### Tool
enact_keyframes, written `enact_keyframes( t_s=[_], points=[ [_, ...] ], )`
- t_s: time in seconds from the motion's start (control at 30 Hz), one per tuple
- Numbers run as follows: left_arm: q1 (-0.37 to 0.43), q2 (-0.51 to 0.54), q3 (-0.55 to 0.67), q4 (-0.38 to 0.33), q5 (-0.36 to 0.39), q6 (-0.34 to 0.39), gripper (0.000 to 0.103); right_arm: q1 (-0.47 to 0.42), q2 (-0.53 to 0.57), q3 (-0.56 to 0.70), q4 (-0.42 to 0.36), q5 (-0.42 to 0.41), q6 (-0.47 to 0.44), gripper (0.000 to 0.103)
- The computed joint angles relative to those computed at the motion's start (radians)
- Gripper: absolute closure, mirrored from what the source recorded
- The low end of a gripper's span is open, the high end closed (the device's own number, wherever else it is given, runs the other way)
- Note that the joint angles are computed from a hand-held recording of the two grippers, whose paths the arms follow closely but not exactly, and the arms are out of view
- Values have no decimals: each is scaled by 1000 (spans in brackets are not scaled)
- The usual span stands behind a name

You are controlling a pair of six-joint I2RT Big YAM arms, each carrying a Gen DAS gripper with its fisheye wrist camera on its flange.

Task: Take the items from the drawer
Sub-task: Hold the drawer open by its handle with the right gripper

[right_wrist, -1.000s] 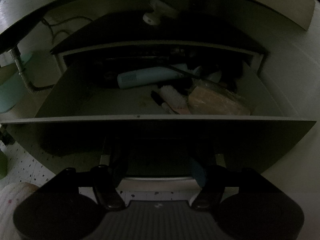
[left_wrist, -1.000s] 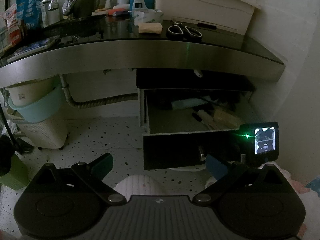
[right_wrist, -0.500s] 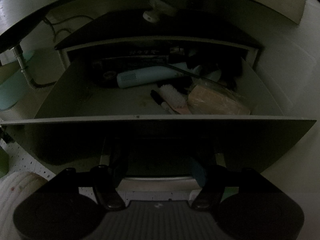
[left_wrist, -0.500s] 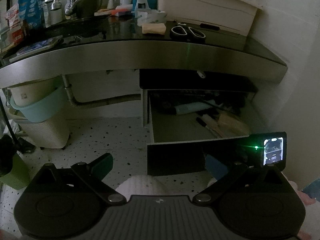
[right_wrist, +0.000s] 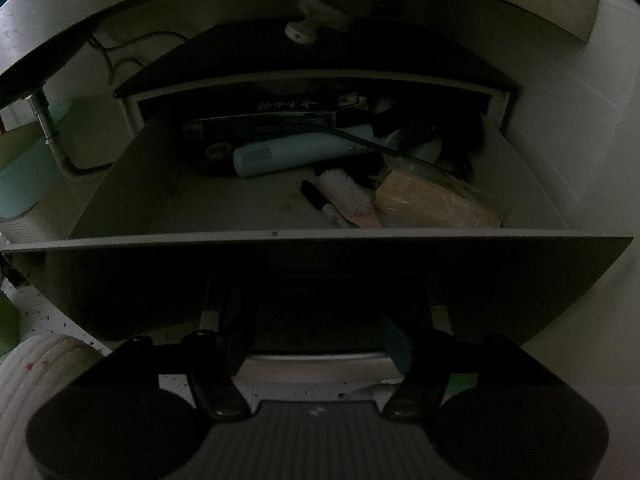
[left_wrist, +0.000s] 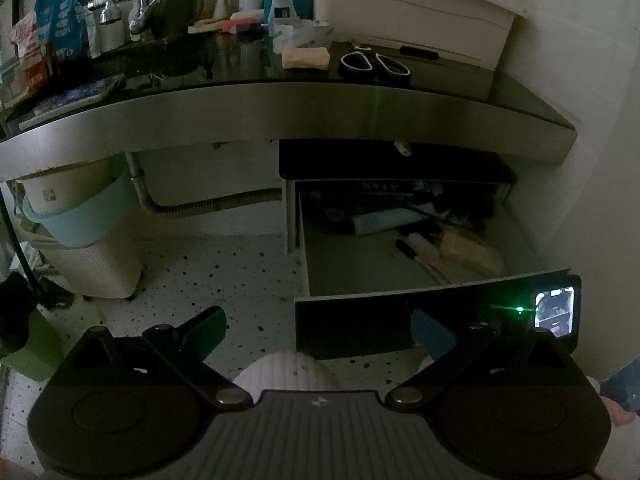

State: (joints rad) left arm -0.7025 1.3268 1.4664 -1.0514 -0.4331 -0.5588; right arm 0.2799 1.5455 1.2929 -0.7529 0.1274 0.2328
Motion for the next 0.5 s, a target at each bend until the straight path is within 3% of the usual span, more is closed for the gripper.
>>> enact_keyframes(
  t_s=[0.5],
  points=[
    [2, 22, 21, -16, 4, -3, 3, 1, -9, -6, -4, 0, 3, 36]
  ],
)
